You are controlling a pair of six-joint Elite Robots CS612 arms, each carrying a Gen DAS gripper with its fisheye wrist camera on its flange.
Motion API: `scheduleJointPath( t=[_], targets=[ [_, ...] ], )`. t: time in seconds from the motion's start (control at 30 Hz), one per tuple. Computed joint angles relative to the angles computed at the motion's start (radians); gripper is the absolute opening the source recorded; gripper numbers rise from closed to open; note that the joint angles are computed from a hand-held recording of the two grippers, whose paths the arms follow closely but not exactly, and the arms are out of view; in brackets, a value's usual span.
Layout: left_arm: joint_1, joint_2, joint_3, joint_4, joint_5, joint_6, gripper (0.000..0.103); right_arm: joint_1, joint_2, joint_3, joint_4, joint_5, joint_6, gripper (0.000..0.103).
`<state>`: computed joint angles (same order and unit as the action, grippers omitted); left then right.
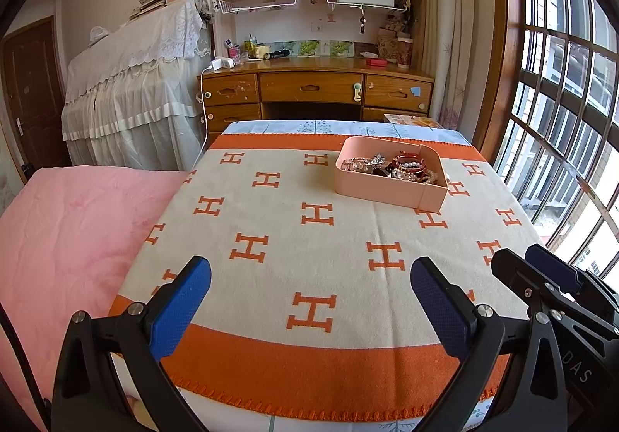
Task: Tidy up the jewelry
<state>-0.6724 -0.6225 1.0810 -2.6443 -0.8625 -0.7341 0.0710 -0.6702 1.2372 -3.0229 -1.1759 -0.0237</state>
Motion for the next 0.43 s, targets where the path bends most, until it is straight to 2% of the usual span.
scheduleJointPath(
  t=[0.43],
  targets=[
    [0.001,-0.005,0.012,0.003,-0.008,-0.012,0.102,0.0,0.0,0.0,0.002,-0.001,-0.001,0.053]
  ],
)
